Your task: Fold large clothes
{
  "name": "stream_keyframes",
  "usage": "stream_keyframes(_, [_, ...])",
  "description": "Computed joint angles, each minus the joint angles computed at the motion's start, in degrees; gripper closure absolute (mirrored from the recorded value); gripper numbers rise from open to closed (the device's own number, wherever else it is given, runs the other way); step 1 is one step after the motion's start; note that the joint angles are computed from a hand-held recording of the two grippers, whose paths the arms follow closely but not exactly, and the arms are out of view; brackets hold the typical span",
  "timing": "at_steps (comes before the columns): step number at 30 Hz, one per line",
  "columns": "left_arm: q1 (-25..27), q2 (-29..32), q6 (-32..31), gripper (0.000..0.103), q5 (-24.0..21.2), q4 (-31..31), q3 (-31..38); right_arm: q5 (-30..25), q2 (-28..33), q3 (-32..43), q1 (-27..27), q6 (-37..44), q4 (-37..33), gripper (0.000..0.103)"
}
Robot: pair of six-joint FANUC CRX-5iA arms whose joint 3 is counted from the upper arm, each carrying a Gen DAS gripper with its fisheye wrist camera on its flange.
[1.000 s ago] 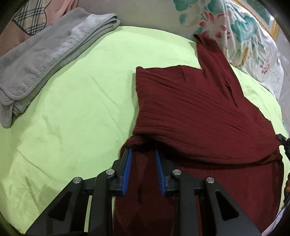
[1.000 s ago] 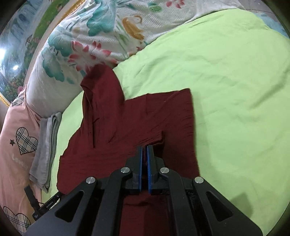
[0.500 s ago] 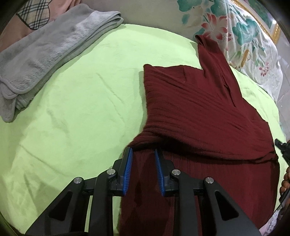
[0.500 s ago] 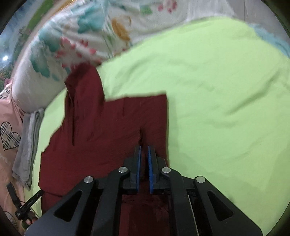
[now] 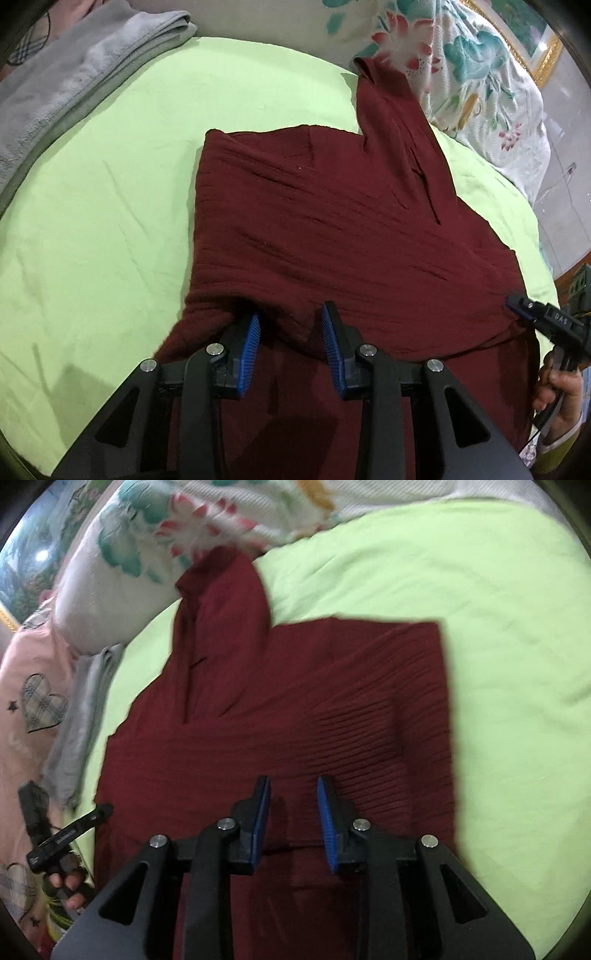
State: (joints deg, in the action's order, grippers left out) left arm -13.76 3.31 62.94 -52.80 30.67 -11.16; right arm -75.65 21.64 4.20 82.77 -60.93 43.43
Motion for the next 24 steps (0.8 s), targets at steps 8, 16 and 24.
stream_keyframes(8, [-1.85,5.59,1.88,0.069,-2.70,0.08,9.91,-1.40,-2.97,-1.94,-3.82,7.72,6.86,0.072])
stream_keyframes(16, [-4.32,16.52,3.62,0.062,-15.88,-1.42,26.67,6.35,-2.73,-0.10,-13.20,21.44,10.38,0.071])
stream_keyframes(24, [1.66,7.11,-0.85,0.060,-14.71,-3.57,13.44,13.22,-3.94,-5.01,-13.78,17.67,10.65,0.064])
